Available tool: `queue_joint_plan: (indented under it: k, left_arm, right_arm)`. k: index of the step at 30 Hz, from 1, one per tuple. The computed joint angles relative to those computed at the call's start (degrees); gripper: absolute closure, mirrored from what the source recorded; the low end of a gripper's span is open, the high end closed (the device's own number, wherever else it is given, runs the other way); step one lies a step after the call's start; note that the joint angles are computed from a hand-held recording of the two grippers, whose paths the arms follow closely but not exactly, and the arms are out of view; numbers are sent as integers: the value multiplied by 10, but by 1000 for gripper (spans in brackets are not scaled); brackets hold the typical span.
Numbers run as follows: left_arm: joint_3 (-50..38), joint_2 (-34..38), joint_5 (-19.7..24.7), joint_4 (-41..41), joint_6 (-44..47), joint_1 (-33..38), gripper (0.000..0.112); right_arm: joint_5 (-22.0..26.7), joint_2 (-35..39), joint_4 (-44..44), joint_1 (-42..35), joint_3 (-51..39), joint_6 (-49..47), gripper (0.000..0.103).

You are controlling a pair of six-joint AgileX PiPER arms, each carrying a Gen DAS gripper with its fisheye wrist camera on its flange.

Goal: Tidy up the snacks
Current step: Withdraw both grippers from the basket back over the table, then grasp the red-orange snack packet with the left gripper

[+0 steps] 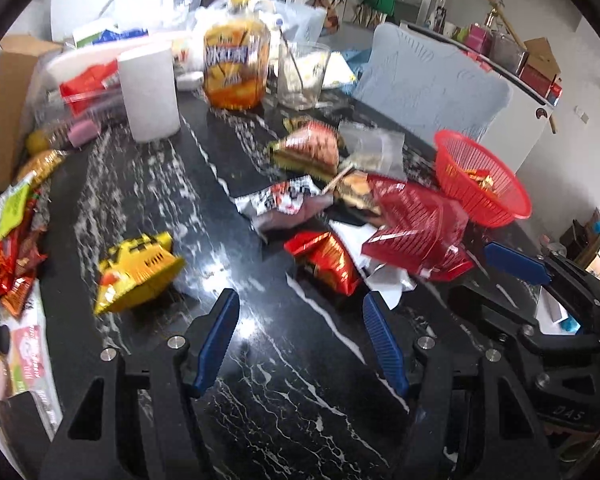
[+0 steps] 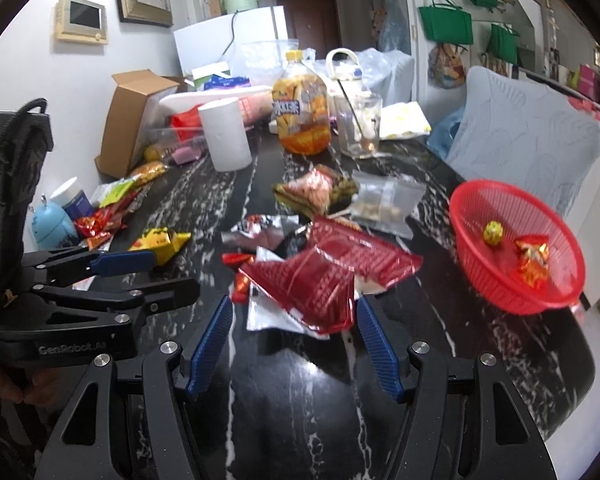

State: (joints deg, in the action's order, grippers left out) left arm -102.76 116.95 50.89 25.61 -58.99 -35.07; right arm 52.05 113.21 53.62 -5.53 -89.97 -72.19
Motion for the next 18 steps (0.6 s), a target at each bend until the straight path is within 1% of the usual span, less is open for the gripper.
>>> queue_joint_plan:
  k: [4,6,8,12,18]
  left_arm:
    - [5,8,-20,-27,19,13,49]
    - [-6,17,-19,-32,32,14,49]
    - [-29,31,-11,-37,49,16,49]
    - [-99,77,19,-57,91,24,49]
    - [-165,122,35,-98,146,39,49]
  right_arm:
    - [-14,8,-9,2,6,5,38]
    - [-19,15,-13,0,4,10,38]
    - [-16,22,-18,-3,-2,18,38]
    - [-6,44,-29,-9,-26,45,38]
    - [11,76,-44,-18,-65,76,38]
